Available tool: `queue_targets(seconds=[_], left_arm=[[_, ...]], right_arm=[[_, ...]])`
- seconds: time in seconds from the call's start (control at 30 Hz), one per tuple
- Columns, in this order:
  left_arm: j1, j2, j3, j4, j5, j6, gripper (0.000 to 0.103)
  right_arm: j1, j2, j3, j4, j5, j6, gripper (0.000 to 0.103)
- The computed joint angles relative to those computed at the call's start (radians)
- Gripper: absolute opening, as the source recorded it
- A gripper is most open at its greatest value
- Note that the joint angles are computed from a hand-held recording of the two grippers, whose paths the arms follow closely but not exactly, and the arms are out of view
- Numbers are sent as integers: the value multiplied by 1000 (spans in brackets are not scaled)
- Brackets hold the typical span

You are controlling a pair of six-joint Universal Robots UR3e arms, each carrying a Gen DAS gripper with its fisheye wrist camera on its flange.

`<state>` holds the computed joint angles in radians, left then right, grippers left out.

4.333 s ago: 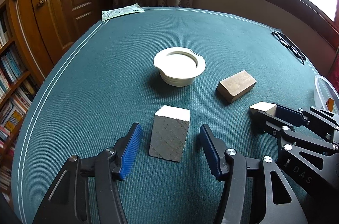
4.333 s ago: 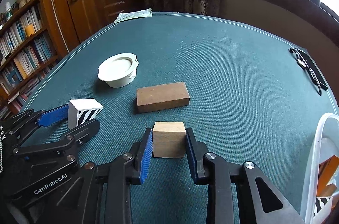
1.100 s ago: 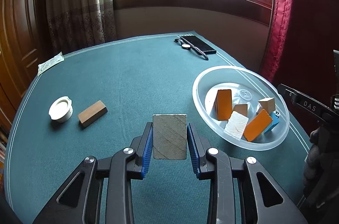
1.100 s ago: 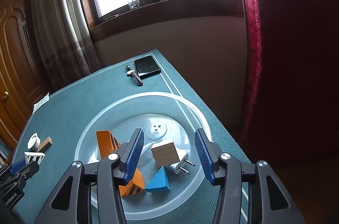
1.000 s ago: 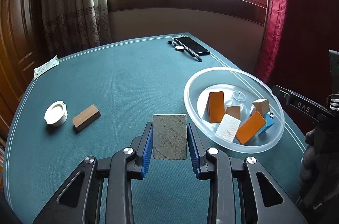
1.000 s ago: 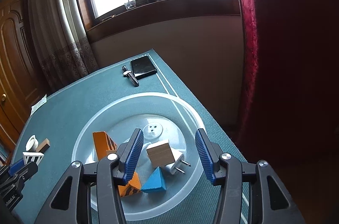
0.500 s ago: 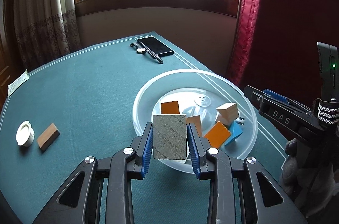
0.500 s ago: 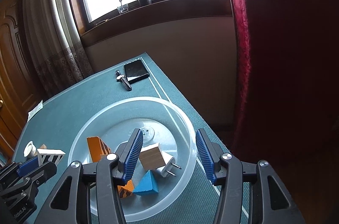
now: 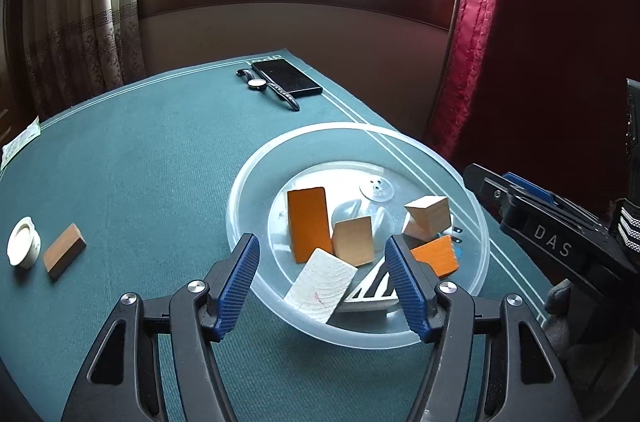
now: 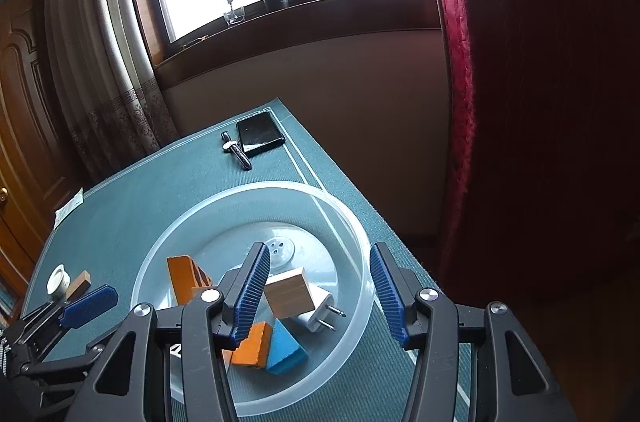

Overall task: Organize rigid objects
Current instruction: 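Open the right tool to drop the wood cube while the left tool releases its block, then withdraw both open tools from the bowl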

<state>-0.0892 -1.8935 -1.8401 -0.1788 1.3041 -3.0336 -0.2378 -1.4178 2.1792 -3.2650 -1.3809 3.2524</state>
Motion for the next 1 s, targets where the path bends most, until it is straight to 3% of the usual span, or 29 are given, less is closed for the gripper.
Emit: queue_targets(seconds=[0.03, 0.1, 0.53, 0.77, 1.0], left_arm=[[3, 2, -4, 4, 7, -2, 66], [11, 12, -20, 13, 14, -5, 67], [0, 26, -64, 60, 81, -2, 82], [7, 28, -71, 58, 90, -3, 90], [13, 33, -91, 73, 103, -5, 90]], right_arm=[[3, 2, 2, -8, -4, 2, 65], [8, 4, 9, -28, -14, 4, 72], [6, 8, 19, -49, -4, 13, 91], [3, 12, 25, -54, 15, 11, 94], [9, 21, 32, -79, 19, 10, 101]])
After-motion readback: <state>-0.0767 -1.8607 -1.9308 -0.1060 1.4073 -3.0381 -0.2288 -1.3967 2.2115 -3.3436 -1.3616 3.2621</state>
